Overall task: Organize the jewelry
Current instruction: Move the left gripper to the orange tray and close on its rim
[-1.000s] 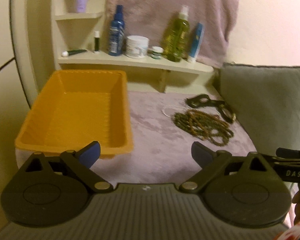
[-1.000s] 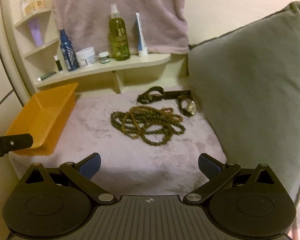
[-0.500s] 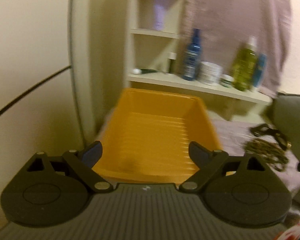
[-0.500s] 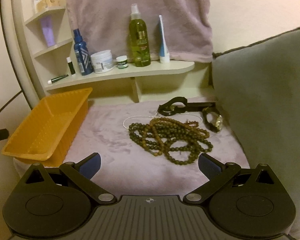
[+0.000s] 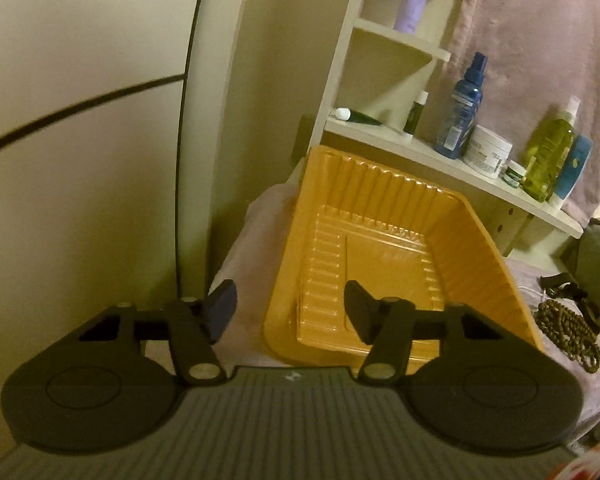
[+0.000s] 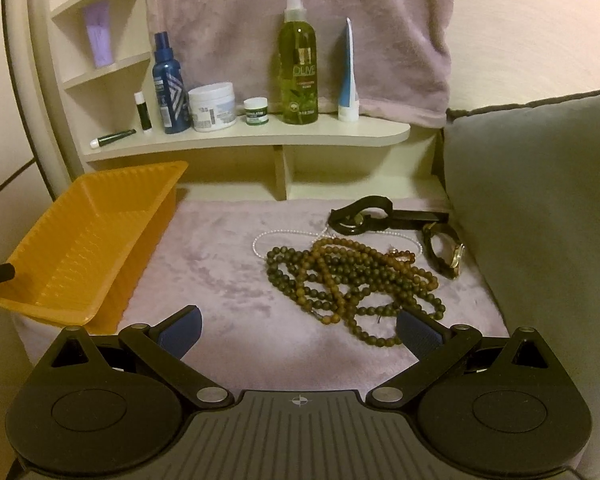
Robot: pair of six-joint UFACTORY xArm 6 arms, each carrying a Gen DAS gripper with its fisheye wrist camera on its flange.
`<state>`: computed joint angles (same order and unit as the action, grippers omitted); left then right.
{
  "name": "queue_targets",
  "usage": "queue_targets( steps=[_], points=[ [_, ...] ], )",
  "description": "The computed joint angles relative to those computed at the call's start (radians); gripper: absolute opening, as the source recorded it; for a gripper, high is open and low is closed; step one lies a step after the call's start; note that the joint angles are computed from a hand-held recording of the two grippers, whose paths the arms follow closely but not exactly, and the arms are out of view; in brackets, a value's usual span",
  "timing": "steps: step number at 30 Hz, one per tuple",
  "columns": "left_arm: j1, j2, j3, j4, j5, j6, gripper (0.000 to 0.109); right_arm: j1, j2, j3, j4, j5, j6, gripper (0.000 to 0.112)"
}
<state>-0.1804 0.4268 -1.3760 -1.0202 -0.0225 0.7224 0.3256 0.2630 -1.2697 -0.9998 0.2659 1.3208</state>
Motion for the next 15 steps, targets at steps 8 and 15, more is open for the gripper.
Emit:
queue_targets(
  steps=[8, 15],
  points=[
    [0.013, 0.045, -0.049, -0.078, 0.067, 0.028, 0.033, 0.012, 0.032, -0.039, 0.070, 0.038, -0.075, 0.103],
    [0.016, 0.058, -0.064, -0.068, 0.089, 0.008, 0.024, 0.020, 0.061, -0.072, 0.107, 0.043, -0.114, 0.103]
  ],
)
